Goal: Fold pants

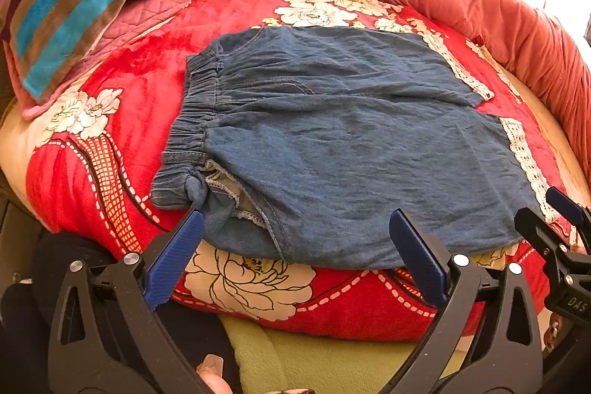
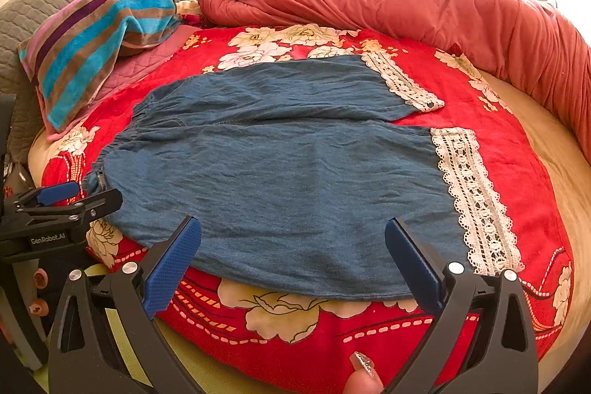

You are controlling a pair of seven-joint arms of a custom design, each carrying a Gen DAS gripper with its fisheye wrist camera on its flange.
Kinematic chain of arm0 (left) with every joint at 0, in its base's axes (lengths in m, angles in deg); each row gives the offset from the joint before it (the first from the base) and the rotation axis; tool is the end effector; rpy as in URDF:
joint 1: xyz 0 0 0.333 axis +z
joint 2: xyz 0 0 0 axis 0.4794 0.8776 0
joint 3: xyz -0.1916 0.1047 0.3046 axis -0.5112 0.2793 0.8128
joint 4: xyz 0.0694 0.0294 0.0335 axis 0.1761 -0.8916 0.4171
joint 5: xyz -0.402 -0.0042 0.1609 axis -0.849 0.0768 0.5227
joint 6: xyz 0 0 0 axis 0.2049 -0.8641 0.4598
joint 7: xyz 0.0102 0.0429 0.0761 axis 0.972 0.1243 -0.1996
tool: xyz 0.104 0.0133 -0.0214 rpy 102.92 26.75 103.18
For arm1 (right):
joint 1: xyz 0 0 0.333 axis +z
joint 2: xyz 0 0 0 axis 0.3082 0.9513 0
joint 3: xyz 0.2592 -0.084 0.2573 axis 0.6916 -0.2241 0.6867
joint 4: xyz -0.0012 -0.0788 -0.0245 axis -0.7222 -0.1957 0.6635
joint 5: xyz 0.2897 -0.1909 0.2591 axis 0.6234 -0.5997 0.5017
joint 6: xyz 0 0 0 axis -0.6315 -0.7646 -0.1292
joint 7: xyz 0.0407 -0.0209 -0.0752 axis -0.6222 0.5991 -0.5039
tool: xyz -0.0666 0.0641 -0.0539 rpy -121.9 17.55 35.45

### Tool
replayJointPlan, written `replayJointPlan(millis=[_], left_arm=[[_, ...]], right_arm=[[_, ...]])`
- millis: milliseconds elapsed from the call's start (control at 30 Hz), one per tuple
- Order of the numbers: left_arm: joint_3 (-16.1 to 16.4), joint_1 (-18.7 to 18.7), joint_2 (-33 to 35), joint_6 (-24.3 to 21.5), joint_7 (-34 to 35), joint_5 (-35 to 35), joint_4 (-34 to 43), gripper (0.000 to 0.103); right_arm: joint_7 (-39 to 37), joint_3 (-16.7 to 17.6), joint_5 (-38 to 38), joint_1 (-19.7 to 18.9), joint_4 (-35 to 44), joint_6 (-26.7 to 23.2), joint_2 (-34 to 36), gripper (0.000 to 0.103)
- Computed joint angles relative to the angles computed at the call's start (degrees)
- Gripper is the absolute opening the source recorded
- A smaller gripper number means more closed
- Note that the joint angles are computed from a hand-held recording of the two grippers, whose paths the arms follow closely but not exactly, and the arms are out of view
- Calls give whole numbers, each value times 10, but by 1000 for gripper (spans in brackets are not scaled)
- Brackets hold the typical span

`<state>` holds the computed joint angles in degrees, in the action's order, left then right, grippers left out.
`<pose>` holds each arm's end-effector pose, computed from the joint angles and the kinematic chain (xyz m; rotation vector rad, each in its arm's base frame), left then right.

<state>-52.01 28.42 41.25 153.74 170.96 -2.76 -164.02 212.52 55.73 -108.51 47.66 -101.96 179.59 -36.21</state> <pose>0.5788 -0.0661 0.3818 -1.9248 1.8736 -0.6877 0.5551 0.2721 0.3925 -1.8606 1.5989 -0.5118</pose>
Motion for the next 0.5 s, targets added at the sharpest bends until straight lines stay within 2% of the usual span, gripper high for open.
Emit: replayJointPlan(millis=[100, 267, 300, 400, 500], left_arm=[[-1, 3, 2, -3, 4, -4, 4, 94], [16, -8, 9, 2, -22, 26, 8, 94], [16, -7, 11, 3, -24, 28, 9, 94], [20, -8, 16, 5, -31, 36, 12, 94], [33, -13, 21, 9, -48, 54, 16, 94]], right_arm=[[-10, 6, 9, -5, -1, 1, 1, 99], [-38, 3, 35, -2, 6, 3, 14, 99], [-63, 19, 59, -15, 7, 0, 16, 99], [-105, 29, 99, -20, 14, -1, 24, 99], [-135, 22, 127, -11, 23, 0, 31, 99]])
